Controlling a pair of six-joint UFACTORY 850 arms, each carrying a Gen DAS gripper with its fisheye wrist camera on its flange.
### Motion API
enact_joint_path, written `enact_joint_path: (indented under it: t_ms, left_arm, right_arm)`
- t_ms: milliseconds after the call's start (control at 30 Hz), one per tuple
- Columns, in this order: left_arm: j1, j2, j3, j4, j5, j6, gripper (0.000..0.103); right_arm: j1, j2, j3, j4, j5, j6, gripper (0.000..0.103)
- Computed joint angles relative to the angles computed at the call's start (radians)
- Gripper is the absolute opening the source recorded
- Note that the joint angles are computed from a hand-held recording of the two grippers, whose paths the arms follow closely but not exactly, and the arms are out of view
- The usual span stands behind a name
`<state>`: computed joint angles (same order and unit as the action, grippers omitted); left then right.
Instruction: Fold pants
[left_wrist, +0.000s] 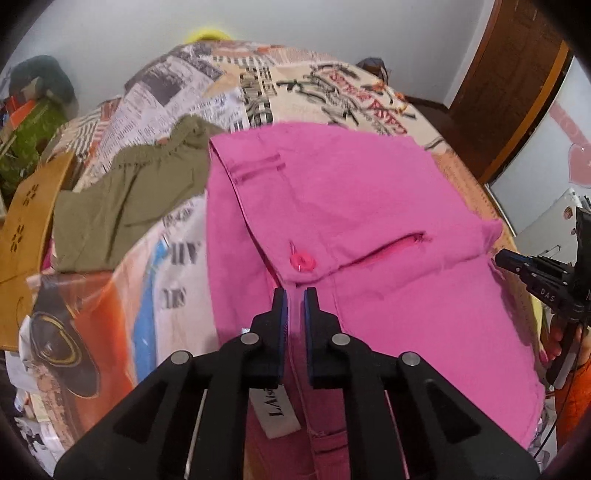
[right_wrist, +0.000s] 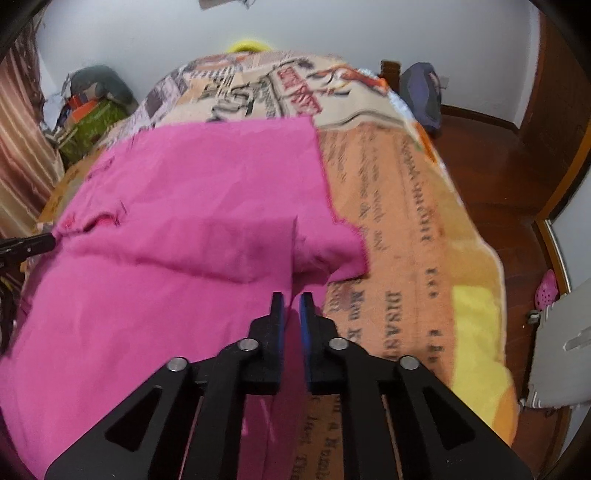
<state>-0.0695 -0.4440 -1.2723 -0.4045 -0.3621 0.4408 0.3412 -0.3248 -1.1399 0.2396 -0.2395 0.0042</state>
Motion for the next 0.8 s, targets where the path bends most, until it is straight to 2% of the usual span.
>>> enact_joint_path:
  t_ms: [67,100,200,300,400,500,567,633,733,767,800]
  left_arm:
    - [0.004,0.006,-0.012,-0.020,0.000,0.017,0.014]
    - [0.004,0.004,-0.020,-0.027,0.001,0.023,0.020]
    - [0.000,-0.015,-0.053,0.008,0.017,-0.003,0.033]
    - [-0.005,-0.053,-0.092,0.036,0.009,-0.021,0.036]
    - [0.001,-0.115,-0.151,0.048,-0.039,-0.041,0.037]
    - [0.010,-0.163,-0.189,0.029,-0.077,-0.037,0.037]
    - [0.017,-0.173,-0.190,-0.023,-0.076,-0.002,0.038]
    - [0.025,-0.177,-0.191,-0.085,-0.078,0.049,0.039]
    - [0.023,-0.178,-0.190,-0.101,-0.072,0.065,0.039]
    - [0.022,-0.179,-0.191,-0.096,-0.068,0.063,0.038]
    - [0.019,-0.176,-0.188,-0.089,-0.059,0.060,0.031]
  right_arm:
    - [-0.015,0.016,0.001,0.070,0.018,-0.050,0.038]
    - [-0.018,0.020,0.002,0.073,0.032,-0.046,0.041]
    - [-0.024,0.006,-0.031,-0.052,0.050,0.077,0.041]
    - [-0.037,-0.045,-0.092,-0.030,0.037,0.049,0.041]
    - [-0.040,-0.113,-0.162,-0.075,-0.004,0.073,0.041]
    - [-0.047,-0.157,-0.193,0.007,-0.041,-0.017,0.041]
    - [-0.054,-0.190,-0.216,0.098,-0.075,-0.107,0.041]
    - [-0.051,-0.203,-0.218,0.126,-0.070,-0.140,0.044]
    - [-0.042,-0.203,-0.216,0.147,-0.053,-0.186,0.038]
    - [-0.040,-0.205,-0.219,0.164,-0.054,-0.208,0.032]
    - [-0.038,-0.210,-0.224,0.176,-0.056,-0.231,0.025]
